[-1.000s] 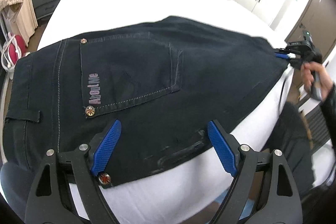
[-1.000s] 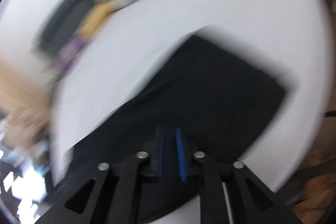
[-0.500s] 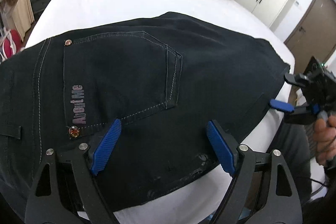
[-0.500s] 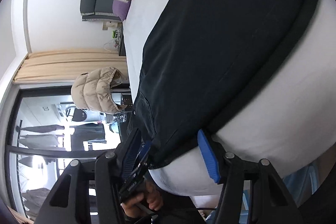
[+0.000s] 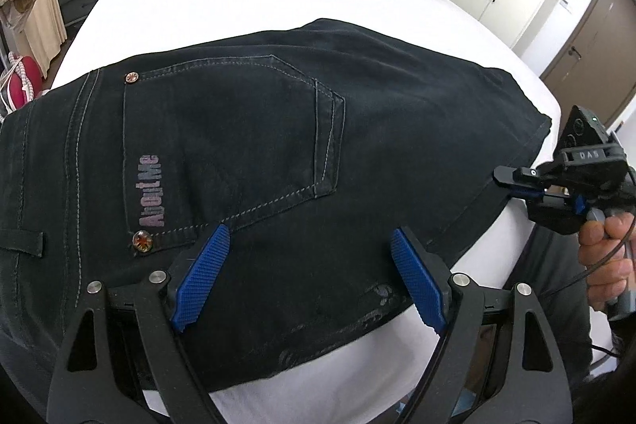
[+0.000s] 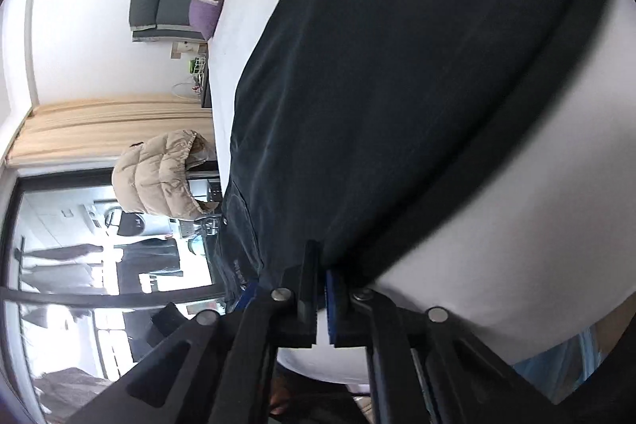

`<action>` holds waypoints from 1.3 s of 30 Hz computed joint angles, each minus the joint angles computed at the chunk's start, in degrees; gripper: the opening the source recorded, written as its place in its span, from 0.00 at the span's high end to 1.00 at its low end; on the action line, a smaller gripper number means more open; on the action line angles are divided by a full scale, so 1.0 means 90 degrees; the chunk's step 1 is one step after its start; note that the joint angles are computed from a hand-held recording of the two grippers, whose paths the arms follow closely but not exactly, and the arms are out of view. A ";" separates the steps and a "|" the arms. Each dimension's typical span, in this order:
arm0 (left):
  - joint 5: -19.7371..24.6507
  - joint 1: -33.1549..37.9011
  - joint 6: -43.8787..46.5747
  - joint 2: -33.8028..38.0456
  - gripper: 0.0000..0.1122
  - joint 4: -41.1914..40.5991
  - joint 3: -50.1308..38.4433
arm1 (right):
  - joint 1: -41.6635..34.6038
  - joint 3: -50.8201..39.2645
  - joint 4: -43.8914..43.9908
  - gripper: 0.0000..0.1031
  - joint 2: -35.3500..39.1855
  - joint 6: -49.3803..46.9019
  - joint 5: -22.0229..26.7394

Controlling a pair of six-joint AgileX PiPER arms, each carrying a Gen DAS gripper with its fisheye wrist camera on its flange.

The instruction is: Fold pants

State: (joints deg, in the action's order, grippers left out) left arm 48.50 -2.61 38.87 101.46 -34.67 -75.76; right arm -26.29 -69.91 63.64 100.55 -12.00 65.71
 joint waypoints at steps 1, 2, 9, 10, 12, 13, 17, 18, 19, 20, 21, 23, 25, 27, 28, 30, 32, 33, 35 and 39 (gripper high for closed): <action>0.0040 0.0043 0.0023 -0.0039 0.27 -0.0010 0.0033 | 0.0009 0.0085 -0.0040 0.97 -0.0096 -0.0013 -0.0046; 0.0042 0.0055 0.0041 -0.0067 0.27 -0.0031 0.0069 | 0.0008 0.0185 -0.0041 0.97 -0.0181 -0.0038 -0.0083; 0.0085 0.0131 -0.0090 -0.0287 0.27 -0.0005 0.0085 | -0.0071 0.0231 -0.0024 0.94 -0.0235 -0.0327 -0.0001; 0.0141 0.0138 -0.0119 -0.0284 0.27 -0.0084 -0.0005 | -0.0117 0.0160 -0.0009 0.89 -0.0221 -0.0341 0.0082; 0.0202 0.0107 -0.0162 -0.0251 0.27 -0.0220 -0.0265 | -0.0323 -0.0002 0.0079 0.74 -0.0124 -0.0347 0.0205; 0.0248 0.0073 -0.0209 -0.0178 0.27 -0.0264 -0.0439 | -0.0452 -0.0025 0.0145 0.68 -0.0110 -0.0370 0.0158; 0.0356 -0.0289 -0.0533 0.0360 0.27 -0.0027 -0.1180 | -0.1090 -0.0225 0.0061 0.81 -0.0083 -0.0264 -0.0175; 0.0377 -0.0401 -0.0737 0.0540 0.27 0.0175 -0.1306 | -0.1193 -0.0241 -0.0038 0.90 -0.0075 -0.0243 -0.0201; 0.0409 -0.0465 -0.0924 0.0708 0.27 0.0373 -0.1380 | -0.1295 -0.0235 -0.0212 0.96 -0.0076 -0.0174 -0.0230; 0.0339 -0.0478 -0.0924 0.0769 0.28 0.0432 -0.1263 | -0.1467 -0.0039 -0.0190 0.99 -0.0107 -0.0260 -0.0216; 0.0066 -0.0475 -0.0670 0.0640 0.28 0.0330 -0.0951 | -0.1640 0.0230 0.0086 1.00 -0.0131 -0.0504 -0.0120; -0.0226 -0.0537 -0.0444 0.0453 0.28 0.0377 -0.0615 | -0.1848 0.0602 0.0337 1.00 -0.0257 -0.0898 -0.0031; -0.0162 -0.0497 -0.0427 0.0432 0.28 0.0340 -0.0631 | -0.1983 0.0742 0.0475 0.99 -0.0316 -0.0977 0.0079; -0.0049 -0.0462 -0.0539 0.0361 0.28 0.0401 -0.0678 | -0.2066 0.0499 0.0136 0.94 -0.0392 -0.0572 0.0267; -0.0004 -0.0456 -0.0632 0.0300 0.28 0.0440 -0.0709 | -0.2042 0.0220 -0.0296 0.91 -0.0493 -0.0265 0.0290; 0.0124 -0.0395 -0.0565 0.0167 0.28 0.0181 -0.0811 | -0.1886 -0.0629 -0.1376 0.85 -0.0679 0.0289 0.0284; 0.0216 -0.0462 -0.0595 0.0186 0.28 0.0110 -0.1065 | -0.1903 -0.1232 -0.1634 0.84 -0.0654 0.0364 0.0284; 0.0292 -0.0533 -0.0675 0.0295 0.28 0.0116 -0.1283 | -0.1993 -0.1580 -0.1406 0.83 -0.0515 0.0341 0.0293; 0.0429 -0.0690 -0.0890 0.0572 0.28 0.0146 -0.1698 | -0.2053 -0.2023 -0.0873 0.68 -0.0116 0.0183 0.0363; 0.0660 -0.0948 -0.1278 0.1121 0.28 0.0442 -0.2103 | -0.2033 -0.2340 -0.0624 0.57 0.0684 0.0114 0.0273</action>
